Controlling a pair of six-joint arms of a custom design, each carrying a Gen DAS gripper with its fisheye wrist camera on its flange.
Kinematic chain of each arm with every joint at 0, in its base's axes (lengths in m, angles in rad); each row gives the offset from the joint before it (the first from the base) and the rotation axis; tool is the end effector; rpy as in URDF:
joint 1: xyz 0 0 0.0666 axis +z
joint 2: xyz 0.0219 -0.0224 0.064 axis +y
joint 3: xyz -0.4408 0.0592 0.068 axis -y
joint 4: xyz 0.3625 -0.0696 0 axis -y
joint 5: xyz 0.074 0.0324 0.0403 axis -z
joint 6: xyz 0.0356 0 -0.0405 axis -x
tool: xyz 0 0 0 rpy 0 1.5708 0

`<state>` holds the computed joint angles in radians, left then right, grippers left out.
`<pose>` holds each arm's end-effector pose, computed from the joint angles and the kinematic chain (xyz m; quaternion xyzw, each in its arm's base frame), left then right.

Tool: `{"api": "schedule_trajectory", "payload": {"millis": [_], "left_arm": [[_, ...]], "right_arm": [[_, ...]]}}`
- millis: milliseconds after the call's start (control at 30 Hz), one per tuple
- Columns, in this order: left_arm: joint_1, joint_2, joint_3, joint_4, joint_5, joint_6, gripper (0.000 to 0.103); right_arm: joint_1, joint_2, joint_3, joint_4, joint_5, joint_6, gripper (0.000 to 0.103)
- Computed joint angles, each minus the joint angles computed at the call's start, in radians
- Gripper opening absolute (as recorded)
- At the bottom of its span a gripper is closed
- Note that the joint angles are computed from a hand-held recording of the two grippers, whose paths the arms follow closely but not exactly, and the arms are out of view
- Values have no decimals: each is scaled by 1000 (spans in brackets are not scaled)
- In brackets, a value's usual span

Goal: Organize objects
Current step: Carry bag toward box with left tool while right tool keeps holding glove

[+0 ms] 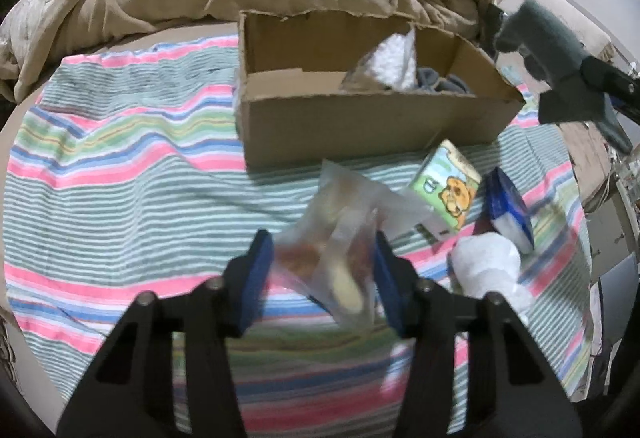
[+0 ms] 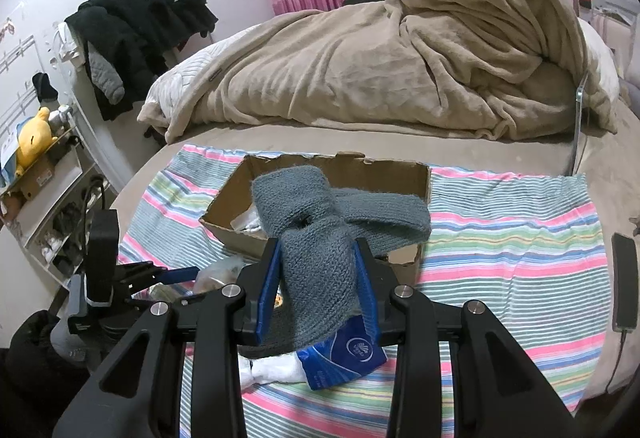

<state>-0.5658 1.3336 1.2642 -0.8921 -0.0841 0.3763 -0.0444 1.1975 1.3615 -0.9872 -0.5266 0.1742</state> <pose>0.3463 -0.2168 0.4600 0.0776 0.9500 -0.1003 0.2853 0.3536 0.0018 0.5481 -0.1531 0.8908 0.2024 0.3769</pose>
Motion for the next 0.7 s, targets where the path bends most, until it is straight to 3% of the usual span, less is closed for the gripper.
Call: {"api": "schedule_trajectory", "payload": {"millis": [400, 600, 700], "left_arm": [[-17, -64, 27, 11, -3, 30, 28], [-19, -82, 63, 19, -14, 12, 27], [-13, -60, 63, -1, 29, -29, 32]], "right_arm": [[7, 8, 14, 10, 6, -1, 38], [13, 11, 26, 19, 5, -3, 38], [11, 7, 28, 19, 1, -2, 38]]}}
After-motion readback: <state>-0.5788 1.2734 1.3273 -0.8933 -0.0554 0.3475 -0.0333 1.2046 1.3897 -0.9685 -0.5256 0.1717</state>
